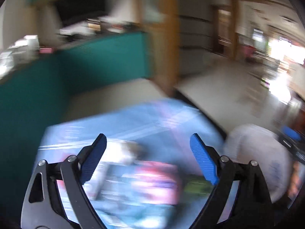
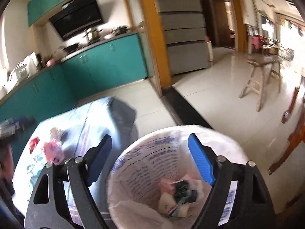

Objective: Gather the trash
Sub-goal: 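Carry the cup and green bag to the wastebasket and release both, then grasp the red snack packet with the left tool while the right tool approaches the green leaves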

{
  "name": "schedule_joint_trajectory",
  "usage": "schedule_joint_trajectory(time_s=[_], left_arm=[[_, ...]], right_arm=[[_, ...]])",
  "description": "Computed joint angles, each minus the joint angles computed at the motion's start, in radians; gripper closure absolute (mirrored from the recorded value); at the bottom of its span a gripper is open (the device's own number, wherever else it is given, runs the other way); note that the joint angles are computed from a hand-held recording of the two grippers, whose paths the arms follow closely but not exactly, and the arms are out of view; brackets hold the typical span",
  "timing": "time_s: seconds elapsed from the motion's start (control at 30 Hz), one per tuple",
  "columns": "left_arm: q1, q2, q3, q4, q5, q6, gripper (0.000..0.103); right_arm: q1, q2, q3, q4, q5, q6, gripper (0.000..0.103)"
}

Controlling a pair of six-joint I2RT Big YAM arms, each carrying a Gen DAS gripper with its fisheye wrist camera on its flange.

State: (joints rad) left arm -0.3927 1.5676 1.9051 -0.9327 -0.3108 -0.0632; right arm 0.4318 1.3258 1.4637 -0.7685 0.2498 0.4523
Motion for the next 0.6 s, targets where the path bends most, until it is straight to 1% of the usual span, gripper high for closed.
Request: schedule_joint_trajectory(time_s=[0.03, 0.07, 0.1, 0.17, 0.23, 0.27, 0.3, 0.33, 0.37, 0.43, 0.5, 0.6], left_arm=[[0.021, -0.004, -0.006, 0.007, -0.047, -0.005, 0.013], [0.063, 0.003, 0.004, -0.013, -0.073, -0.013, 0.013], [0.096, 0.009, 0.010, -0.030, -0.062, -0.015, 0.013], [0.178, 0.039, 0.031, -0.061, -0.030, -0.058, 0.013], [0.248, 0.075, 0.060, -0.127, 0.059, -0.116, 0.013], [0.291, 0.114, 0.095, -0.181, 0.146, -0.149, 0.013], [0.310, 0.139, 0.113, -0.200, 0.185, -0.162, 0.013], [0.322, 0.162, 0.123, -0.212, 0.204, -0.159, 0.013], [0.330, 0.169, 0.120, -0.210, 0.212, -0.143, 0.013], [0.340, 0.186, 0.121, -0.201, 0.242, -0.091, 0.012], [0.344, 0.198, 0.116, -0.216, 0.275, -0.039, 0.012], [0.343, 0.210, 0.110, -0.231, 0.315, 0.010, 0.013]], right_arm=[[0.006, 0.018, 0.018, -0.002, -0.035, -0.005, 0.022], [0.020, 0.050, 0.049, -0.005, -0.080, -0.015, 0.022], [0.028, 0.073, 0.075, -0.012, -0.105, -0.027, 0.022], [0.065, 0.168, 0.184, -0.070, -0.150, -0.070, 0.022], [0.093, 0.259, 0.296, -0.141, -0.195, -0.113, 0.022], [0.105, 0.309, 0.358, -0.181, -0.217, -0.141, 0.022], [0.116, 0.342, 0.404, -0.213, -0.215, -0.156, 0.022], [0.128, 0.382, 0.455, -0.248, -0.200, -0.176, 0.022], [0.134, 0.400, 0.474, -0.253, -0.200, -0.182, 0.022], [0.134, 0.402, 0.461, -0.230, -0.246, -0.165, 0.022], [0.133, 0.397, 0.437, -0.221, -0.280, -0.144, 0.022], [0.142, 0.397, 0.427, -0.239, -0.253, -0.151, 0.022]])
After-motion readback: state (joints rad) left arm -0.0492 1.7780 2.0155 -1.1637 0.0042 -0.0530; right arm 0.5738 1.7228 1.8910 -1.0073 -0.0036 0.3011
